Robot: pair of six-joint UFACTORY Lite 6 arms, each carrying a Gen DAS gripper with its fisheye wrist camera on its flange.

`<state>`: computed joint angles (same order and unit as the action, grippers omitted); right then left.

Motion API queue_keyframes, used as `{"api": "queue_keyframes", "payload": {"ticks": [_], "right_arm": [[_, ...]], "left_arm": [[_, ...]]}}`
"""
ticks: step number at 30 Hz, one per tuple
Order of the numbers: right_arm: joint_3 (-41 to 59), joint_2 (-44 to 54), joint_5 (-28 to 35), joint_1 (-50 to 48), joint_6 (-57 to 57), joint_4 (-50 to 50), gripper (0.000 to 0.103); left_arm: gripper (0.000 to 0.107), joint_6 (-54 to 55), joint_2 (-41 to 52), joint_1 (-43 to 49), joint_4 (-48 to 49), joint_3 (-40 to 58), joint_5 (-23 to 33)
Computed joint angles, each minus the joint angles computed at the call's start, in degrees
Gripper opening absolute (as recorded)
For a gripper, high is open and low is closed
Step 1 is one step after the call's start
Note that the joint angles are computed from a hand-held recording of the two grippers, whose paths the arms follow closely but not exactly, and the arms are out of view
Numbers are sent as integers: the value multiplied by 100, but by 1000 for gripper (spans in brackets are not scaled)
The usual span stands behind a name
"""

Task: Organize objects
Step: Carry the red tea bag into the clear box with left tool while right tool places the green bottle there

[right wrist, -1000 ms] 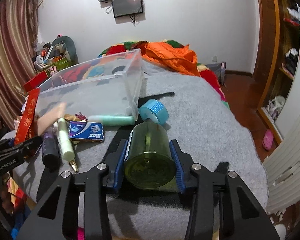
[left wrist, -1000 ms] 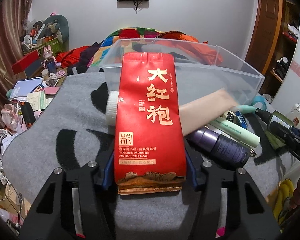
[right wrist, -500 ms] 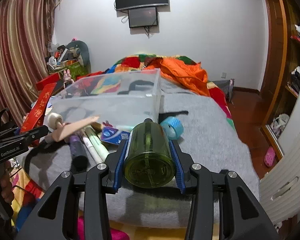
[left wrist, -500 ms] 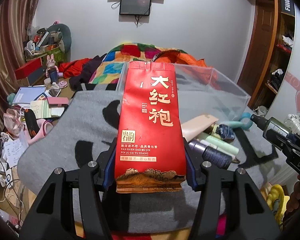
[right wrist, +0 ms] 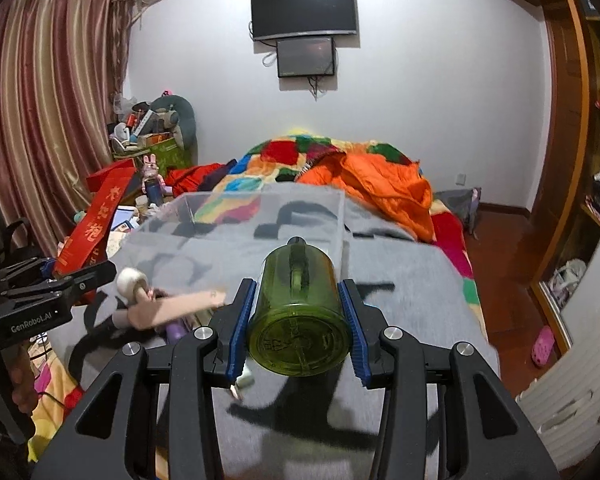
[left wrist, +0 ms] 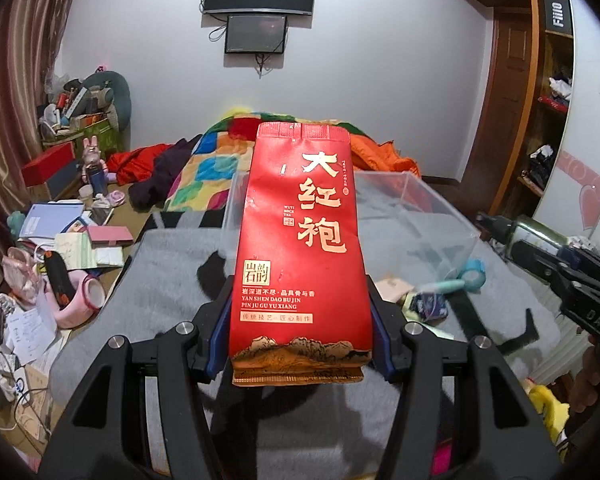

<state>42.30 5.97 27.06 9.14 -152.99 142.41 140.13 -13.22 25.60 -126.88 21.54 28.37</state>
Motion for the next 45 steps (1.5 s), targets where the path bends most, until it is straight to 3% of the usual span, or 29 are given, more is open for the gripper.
{"api": "queue_keyframes", "payload": {"ticks": [8,18,22,29,38,45], "right_arm": [[1074,744,-313,234,643,-554,38],[2837,2054,-877,415,1988,-1718,38],[3427,2532,-1048,485,2656,-2364,38],[4665,3434,-1338,601,4963,-4574,38],[6048,4438,-1332,697,8290,-7722,38],[6484,4739,-1374,841,9394,-8944,38]], "left_arm": [[56,-520,456,-176,419,761,-145],[56,-1263,1860,-545,1277,2134,-572],[56,-2039,2370,-638,2089,2642,-622],[56,-3771,3103,-800,3884,3589,-622],[56,-4816,3701,-1028,4897,4479,-883],[56,-4986,4167,-1122,4997,4900,-1103]]}}
